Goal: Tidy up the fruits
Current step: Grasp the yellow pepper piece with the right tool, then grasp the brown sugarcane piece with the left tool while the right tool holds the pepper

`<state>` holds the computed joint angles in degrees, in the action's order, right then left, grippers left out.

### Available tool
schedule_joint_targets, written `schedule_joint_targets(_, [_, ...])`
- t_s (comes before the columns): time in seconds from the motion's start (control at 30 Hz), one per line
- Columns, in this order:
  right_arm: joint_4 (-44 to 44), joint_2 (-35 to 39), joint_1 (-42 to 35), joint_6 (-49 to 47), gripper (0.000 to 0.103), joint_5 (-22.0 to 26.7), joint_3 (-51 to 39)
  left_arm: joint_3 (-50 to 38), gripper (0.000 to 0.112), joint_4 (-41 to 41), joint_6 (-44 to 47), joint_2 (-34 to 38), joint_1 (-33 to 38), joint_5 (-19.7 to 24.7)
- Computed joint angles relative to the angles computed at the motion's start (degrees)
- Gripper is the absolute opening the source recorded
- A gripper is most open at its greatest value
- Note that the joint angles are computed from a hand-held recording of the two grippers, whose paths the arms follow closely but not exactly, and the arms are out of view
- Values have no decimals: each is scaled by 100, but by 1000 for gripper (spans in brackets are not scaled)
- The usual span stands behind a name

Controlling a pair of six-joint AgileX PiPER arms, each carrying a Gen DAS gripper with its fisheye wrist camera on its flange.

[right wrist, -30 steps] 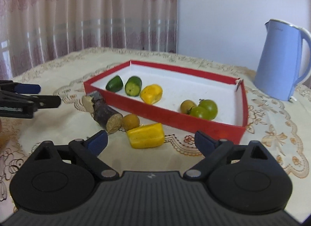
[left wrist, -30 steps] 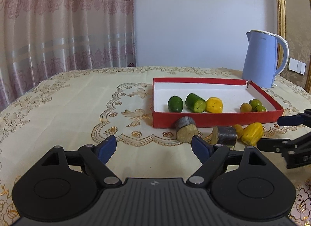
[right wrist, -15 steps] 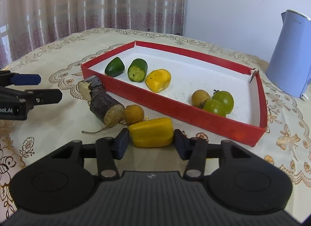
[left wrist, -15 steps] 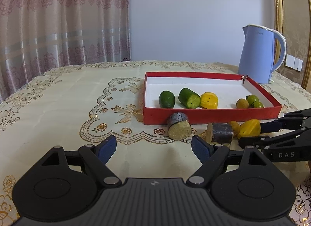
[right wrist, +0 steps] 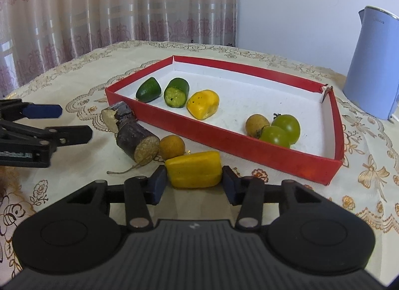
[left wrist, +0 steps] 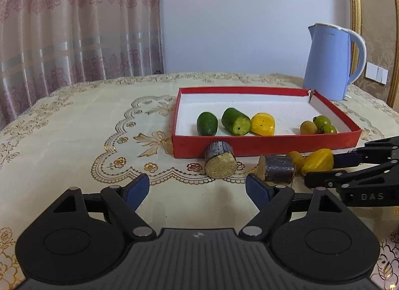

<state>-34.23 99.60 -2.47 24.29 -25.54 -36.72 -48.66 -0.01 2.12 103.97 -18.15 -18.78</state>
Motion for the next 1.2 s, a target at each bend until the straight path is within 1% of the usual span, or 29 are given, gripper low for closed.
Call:
schedule_joint_targets(0.07, [-8, -28, -67, 13, 45, -153, 78, -142, 84, 18, -70, 79, 0, 105])
schedule_joint_targets(0.13, [-106, -58, -158, 124, 45, -306, 158, -256, 84, -323, 160, 143, -27, 127])
schedule_joint_targets(0.17, [-131, -79, -201, 154, 45, -377, 203, -320, 84, -347, 168, 179, -32, 149])
schedule_joint_targets(0.23, [-172, -123, -276, 174, 45, -493, 292, -468, 84, -752, 566, 257, -95, 212])
schedule_joint_targets(0.37, [-565, -145, -574, 582, 45, -842, 447, -756, 84, -1118, 1067, 414, -250, 352])
schedule_joint_targets(0.43, [-814, -83, -719, 880, 45, -971, 424, -927, 81, -1349, 1347, 503, -310, 489])
schedule_joint_targets(0.47, [-917, -61, -749, 994, 45, -978, 396, -999, 81, -1537, 1543, 542, -342, 534])
schedule_joint_targets(0.67, [-1324, 56, -896, 1426, 45, -1056, 291, -1204, 80, -1975, 1995, 693, -412, 643])
schedule_joint_targets(0.73, [-1384, 62, -924, 1504, 45, -1080, 290, -1291, 71, -2221, 2249, 743, -421, 754])
schedule_joint_targets(0.8, [-1391, 60, -925, 1523, 45, -1091, 296, -1352, 68, -2541, 2526, 775, -422, 813])
schedule_joint_targets(0.87, [-1416, 82, -926, 1544, 45, -1092, 271, -1393, 68, -2706, 2662, 802, -416, 867])
schedule_joint_targets(0.9, [-1429, 87, -930, 1551, 45, -1097, 268, -1411, 67, -2821, 2776, 814, -420, 884])
schedule_joint_targets(0.93, [-1456, 91, -937, 1573, 45, -1097, 261, -1419, 62, -2874, 2841, 820, -424, 896])
schedule_joint_targets(0.97, [-1487, 96, -944, 1602, 45, -1094, 253, -1444, 61, -3015, 3003, 830, -430, 935])
schedule_joint_targets(1.0, [-1505, 93, -946, 1624, 45, -1092, 252, -1467, 61, -3164, 3163, 841, -440, 950])
schedule_joint_targets(1.13, [-1509, 104, -947, 1641, 45, -1103, 251, -1477, 61, -3302, 3314, 840, -468, 908])
schedule_joint_targets(1.17, [-1506, 105, -948, 1643, 45, -1105, 252, -1493, 59, -3354, 3384, 848, -472, 927])
schedule_joint_targets(1.2, [-1498, 106, -944, 1646, 45, -1102, 252, -1511, 55, -3423, 3471, 858, -475, 954])
